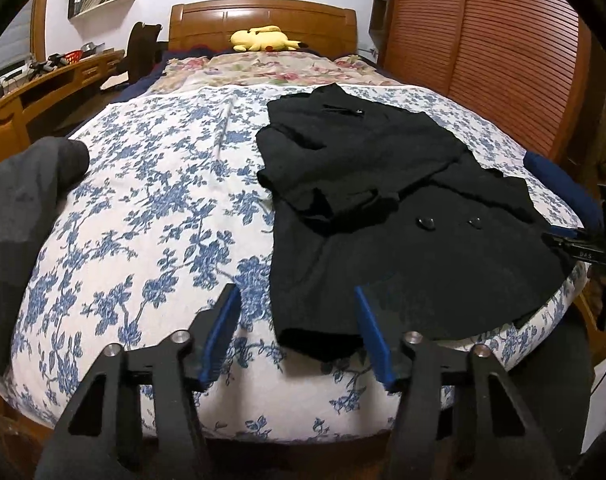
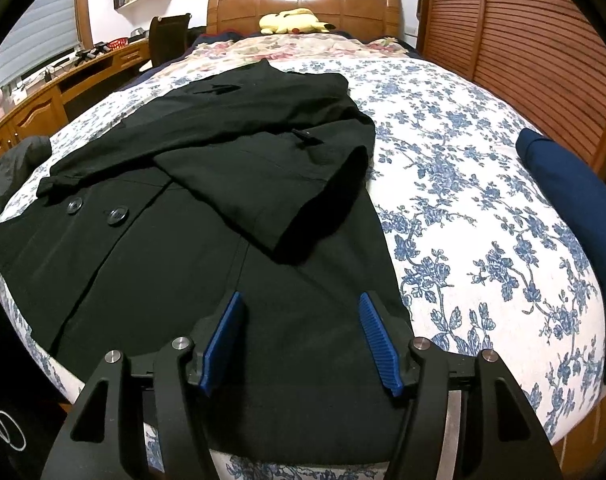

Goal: Fold large clothes
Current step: 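Move both tools to the hem edge of the black coat, then close the left tool on the coat hem while the right tool closes beside it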

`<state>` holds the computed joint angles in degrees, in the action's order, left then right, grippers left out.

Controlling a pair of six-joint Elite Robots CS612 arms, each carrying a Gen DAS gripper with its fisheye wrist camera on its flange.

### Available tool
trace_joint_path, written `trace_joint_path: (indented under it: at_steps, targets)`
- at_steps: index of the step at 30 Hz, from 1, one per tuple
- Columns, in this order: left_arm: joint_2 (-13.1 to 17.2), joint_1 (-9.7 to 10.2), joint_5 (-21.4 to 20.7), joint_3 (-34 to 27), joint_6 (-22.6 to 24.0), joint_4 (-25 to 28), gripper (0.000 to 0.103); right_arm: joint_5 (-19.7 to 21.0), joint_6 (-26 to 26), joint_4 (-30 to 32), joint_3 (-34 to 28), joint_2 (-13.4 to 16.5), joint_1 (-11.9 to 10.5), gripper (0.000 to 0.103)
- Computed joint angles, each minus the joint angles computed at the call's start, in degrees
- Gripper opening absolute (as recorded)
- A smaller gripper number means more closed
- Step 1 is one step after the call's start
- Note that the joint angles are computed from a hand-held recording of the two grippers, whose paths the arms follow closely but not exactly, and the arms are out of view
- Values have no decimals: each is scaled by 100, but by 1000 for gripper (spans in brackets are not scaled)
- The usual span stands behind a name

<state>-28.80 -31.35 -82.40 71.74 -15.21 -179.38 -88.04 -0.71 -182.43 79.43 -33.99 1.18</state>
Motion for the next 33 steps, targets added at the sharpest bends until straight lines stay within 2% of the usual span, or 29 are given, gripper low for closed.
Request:
trace_joint_path:
  at_steps: [6, 15, 16, 17, 21, 27, 31, 33]
  targets:
    - [5, 3, 4, 15, -73, 189, 56, -43, 8, -62, 137, -81, -15, 63]
    - [5, 3, -26, 48, -131, 237, 56, -322, -90, -88, 358, -210, -25, 63]
    - [3, 6, -43, 57, -132, 218, 55, -374, -86, -79, 373, -221, -24, 64]
    - [2, 11, -80, 67, -135, 192, 50, -391, -52, -61, 391, -235, -30, 64]
    - [2, 31, -242, 82, -189, 129, 39, -158, 93, -39, 475, -282, -97, 65]
    - [7, 37, -273, 62, -232, 188, 39, -175, -9, 28, 499, -314, -84, 65]
    - [14, 38, -269, 49, -226, 199, 39, 5, 13, 92, 473, -299, -115, 65]
    - [18, 35, -262, 43, -229, 192, 35, 117, 81, 99, 446, -271, -132, 66]
